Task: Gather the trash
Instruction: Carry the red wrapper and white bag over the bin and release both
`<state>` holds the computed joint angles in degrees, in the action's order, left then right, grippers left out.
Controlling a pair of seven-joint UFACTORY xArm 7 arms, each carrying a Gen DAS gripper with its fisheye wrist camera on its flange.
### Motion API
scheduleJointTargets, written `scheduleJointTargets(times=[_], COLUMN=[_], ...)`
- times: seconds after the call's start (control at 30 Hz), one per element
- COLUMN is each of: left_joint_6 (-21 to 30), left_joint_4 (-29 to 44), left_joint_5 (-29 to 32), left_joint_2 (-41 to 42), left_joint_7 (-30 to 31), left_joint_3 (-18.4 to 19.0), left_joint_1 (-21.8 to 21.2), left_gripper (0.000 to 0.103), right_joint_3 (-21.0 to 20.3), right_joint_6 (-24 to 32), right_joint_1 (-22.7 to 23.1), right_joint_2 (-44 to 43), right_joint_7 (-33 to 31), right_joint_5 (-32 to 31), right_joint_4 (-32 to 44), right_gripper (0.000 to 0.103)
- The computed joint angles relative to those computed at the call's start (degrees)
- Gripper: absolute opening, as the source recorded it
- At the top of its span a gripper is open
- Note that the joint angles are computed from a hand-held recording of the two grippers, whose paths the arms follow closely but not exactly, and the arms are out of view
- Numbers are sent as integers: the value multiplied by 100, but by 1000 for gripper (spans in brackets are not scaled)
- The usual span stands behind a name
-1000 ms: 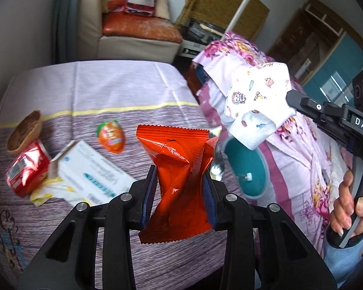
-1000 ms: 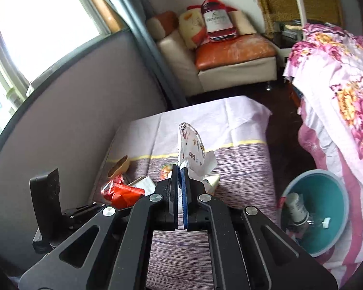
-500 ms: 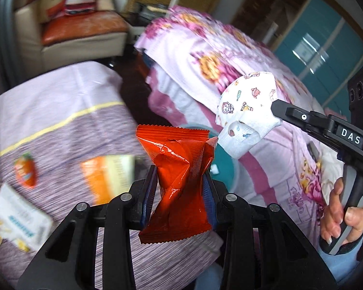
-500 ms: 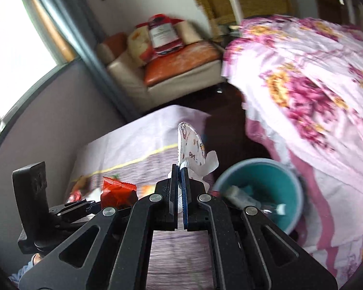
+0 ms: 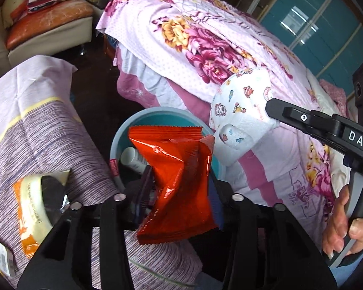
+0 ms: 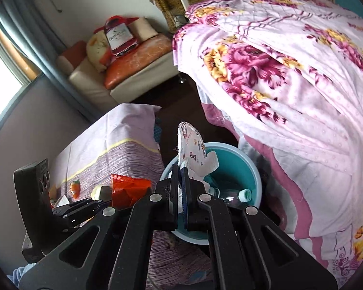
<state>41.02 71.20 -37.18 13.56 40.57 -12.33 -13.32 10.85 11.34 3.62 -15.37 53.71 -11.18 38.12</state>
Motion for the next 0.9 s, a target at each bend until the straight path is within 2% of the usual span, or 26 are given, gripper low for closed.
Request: scheduleJointTargets(times=[0.13,0.2,0.27,0.6,0.7,0.8,0.87,0.9], left_joint_6=[4,-64,-161,5,-17,-48,5,29], left_joint_4=[135,132,121,201,116,25,-17,-38], left_joint_5=[152,189,208,430,469,465,393,367], left_joint_2=[190,211,225,355,275,172,101,71], left_joint_7=[-204,-253,-277,-544,-513,-487,-445,-425], left_joint_3=[-19,-36,-50,-16,6,33,49,60], left_joint_1=[-85,-93,-89,22,70,117,173,190], left_gripper=[63,76,85,87,91,92,92,92], right_joint_3=[-49,-83,-112,-194,-361,-425,-434,-393], right_joint_6=[-12,-35,-38,18,112,185,222,242], right_joint_1=[-3,-3,12,116,353,467,498,468], right_joint_2=[27,66,105,332,470,554,584,586], right_joint_7=[-28,-66,-104,-232,-563,-714,-729,-647], right_joint_5=[27,46,82,218,545,808,926,875], right_joint_4=[-18,-21,-10,147,273,343,374,388], right_gripper=[3,3,3,3,3,7,17,38])
